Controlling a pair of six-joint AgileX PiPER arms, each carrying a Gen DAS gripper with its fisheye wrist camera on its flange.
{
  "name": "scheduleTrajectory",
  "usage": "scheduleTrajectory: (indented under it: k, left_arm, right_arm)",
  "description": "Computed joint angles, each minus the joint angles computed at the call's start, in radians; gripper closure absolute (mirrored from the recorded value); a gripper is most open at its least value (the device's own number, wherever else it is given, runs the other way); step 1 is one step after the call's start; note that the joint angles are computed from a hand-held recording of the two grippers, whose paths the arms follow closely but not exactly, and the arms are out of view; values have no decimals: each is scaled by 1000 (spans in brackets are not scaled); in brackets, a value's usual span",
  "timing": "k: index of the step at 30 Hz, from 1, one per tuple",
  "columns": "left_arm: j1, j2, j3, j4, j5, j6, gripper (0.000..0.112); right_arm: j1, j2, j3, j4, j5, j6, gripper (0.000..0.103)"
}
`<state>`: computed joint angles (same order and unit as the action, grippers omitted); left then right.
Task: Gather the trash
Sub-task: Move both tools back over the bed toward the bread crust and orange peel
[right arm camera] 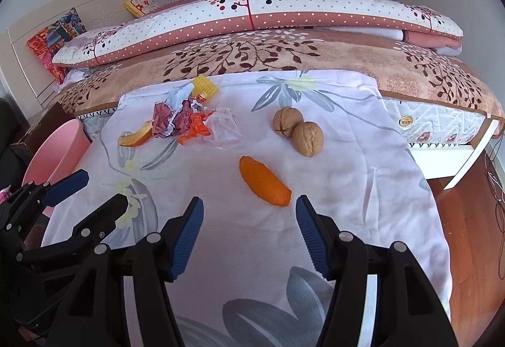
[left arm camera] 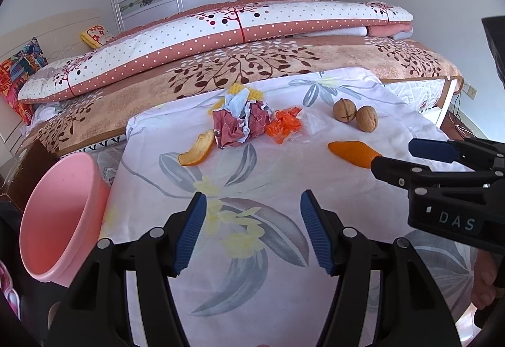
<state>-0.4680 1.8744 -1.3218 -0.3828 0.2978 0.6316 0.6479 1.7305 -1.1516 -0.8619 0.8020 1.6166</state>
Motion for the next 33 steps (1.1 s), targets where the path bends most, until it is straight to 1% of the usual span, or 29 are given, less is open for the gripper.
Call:
scheduleTrajectory:
  k: [4, 6, 10, 13, 17, 21, 23, 26, 27, 30, 33]
  left_arm:
    - [14, 5, -9, -2, 7, -7, 50]
    - [29, 5, -10, -29, 15, 16, 50]
    - [68, 11, -19, -69, 35, 40, 50]
    - [108, 28, -46, -125, 70, 63, 50]
    - [161, 69, -120, -182, 160, 70, 50]
    - [178, 96, -170, -201, 185, 82, 50]
    - [182, 116, -208, -197, 197, 75, 50]
    - [170, 153, -281, -147, 213, 30, 50]
    - [166, 177, -321, -127, 237, 18, 50]
    - [143, 263, -451, -15, 284, -98, 50]
    - [131, 359, -598, 46, 360, -168, 50]
  right_arm:
    - [-75, 70, -88, 101, -27, -187, 43]
    - [-101, 107, -130, 147, -31, -271, 43]
    - [-118, 153, -170, 184, -34, -341, 43]
    - [-117, 169, -177, 180, -22, -336, 44]
    - [-120, 153, -145, 159, -31, -315, 46]
    - [-150, 144, -107, 168, -54, -303, 46]
    - [-159, 137, -84, 171, -76, -288, 49]
    - [-161, 126, -63, 144, -91, -254, 56]
    - [-162, 124, -58, 140, -97, -250, 57]
    - [-165, 117, -46, 130, -112, -234, 62]
    - [-171, 110, -32, 122, -132, -218, 63]
